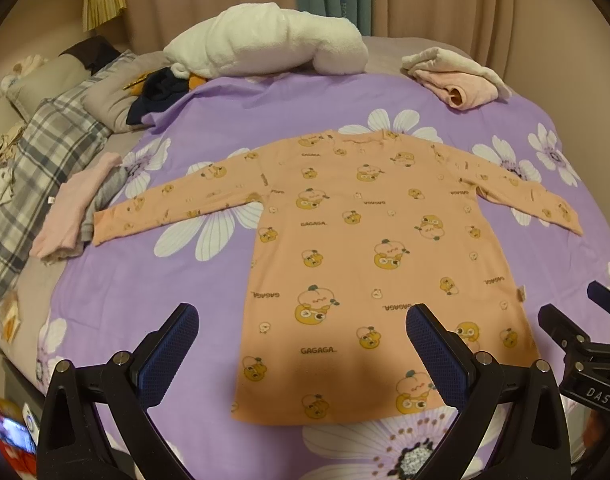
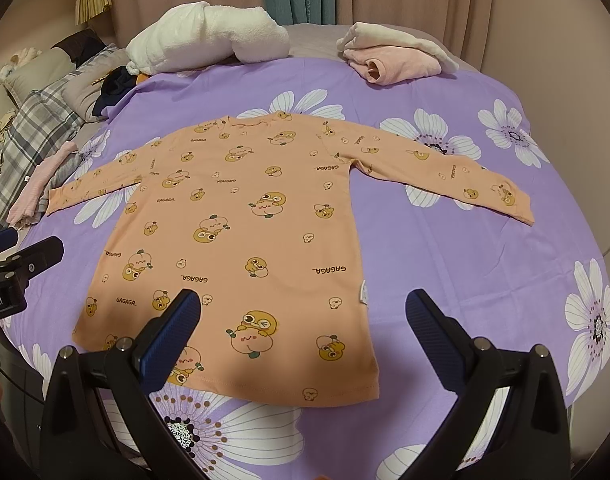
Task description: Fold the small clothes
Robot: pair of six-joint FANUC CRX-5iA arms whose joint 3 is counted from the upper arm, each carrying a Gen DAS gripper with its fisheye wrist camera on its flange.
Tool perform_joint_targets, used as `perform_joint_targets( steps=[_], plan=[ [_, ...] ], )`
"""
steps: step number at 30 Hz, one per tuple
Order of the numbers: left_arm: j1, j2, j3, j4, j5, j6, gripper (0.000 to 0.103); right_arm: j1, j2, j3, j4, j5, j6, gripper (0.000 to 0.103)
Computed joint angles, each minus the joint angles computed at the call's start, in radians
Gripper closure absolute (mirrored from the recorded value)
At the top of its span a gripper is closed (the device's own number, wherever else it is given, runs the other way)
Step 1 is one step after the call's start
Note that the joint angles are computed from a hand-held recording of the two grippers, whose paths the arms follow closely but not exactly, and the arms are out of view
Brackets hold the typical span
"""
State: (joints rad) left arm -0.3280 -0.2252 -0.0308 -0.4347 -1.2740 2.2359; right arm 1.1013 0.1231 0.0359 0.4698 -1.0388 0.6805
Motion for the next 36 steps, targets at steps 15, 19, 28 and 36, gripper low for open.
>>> perform_joint_targets(
  steps=[15, 19, 28, 36],
  plan=[
    [0.000, 0.003, 0.003, 0.000, -0.004, -0.001, 0.000, 0.000, 0.001, 0.002, -0.002, 0.000, 0.002, 0.000],
    [0.000, 0.003, 0.004, 0.000, -0.004, 0.000, 0.000, 0.002, 0.001, 0.000, -0.002, 0.002, 0.001, 0.000],
    [-0.002, 0.007, -0.005, 0.001, 0.002, 0.003, 0.000, 0.009, 0.007, 0.004, -0.004, -0.005, -0.008, 0.000],
    [-0.007, 0.011, -0.016, 0.009, 0.005, 0.007, 0.000, -0.006, 0.016, 0.021, -0.021, -0.022, 0.004, 0.000]
  ],
)
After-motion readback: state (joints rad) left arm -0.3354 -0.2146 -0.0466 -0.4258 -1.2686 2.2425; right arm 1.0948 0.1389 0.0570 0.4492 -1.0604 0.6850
